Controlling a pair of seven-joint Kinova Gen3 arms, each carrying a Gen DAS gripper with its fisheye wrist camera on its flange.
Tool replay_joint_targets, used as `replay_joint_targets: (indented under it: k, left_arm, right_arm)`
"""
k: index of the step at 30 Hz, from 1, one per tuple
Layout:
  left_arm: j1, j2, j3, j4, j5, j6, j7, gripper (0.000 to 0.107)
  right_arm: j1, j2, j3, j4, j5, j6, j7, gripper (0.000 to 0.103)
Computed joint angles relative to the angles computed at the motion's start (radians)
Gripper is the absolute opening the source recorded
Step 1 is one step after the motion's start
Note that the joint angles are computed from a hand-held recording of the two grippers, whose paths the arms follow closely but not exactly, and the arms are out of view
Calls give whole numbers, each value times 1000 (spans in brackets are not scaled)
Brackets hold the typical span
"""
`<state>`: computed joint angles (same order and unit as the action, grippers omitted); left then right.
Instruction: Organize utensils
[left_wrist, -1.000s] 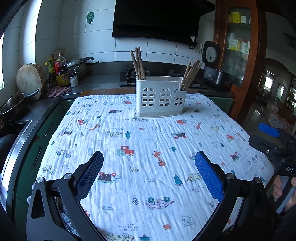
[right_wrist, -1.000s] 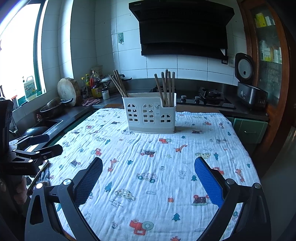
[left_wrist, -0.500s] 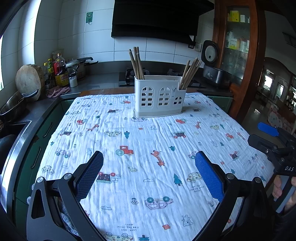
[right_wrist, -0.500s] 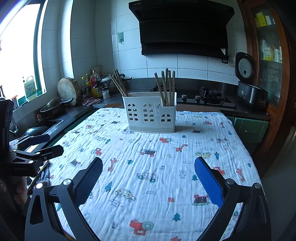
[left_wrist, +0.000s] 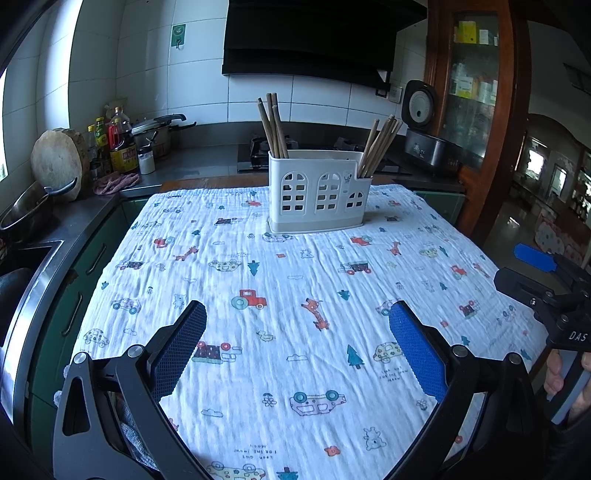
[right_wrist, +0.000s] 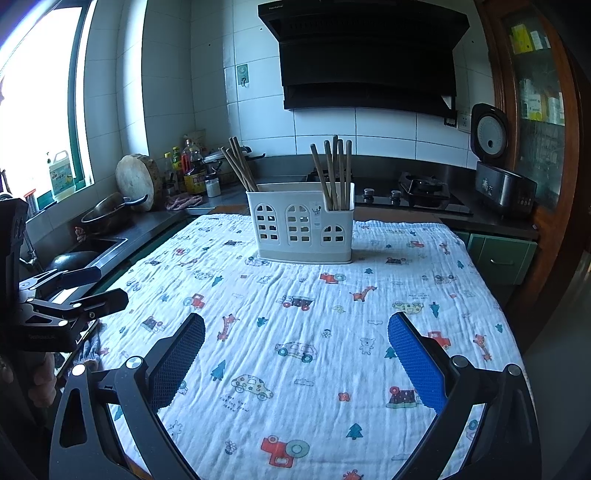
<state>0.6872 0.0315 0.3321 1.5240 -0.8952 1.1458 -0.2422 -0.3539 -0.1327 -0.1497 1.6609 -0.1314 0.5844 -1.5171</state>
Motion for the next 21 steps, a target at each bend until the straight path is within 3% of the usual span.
replay_joint_targets:
  k: [21]
  left_arm:
    - [4, 5, -4, -13, 2, 4, -14, 98]
  right_arm:
    - [0, -4, 3, 10, -9, -1, -3, 96]
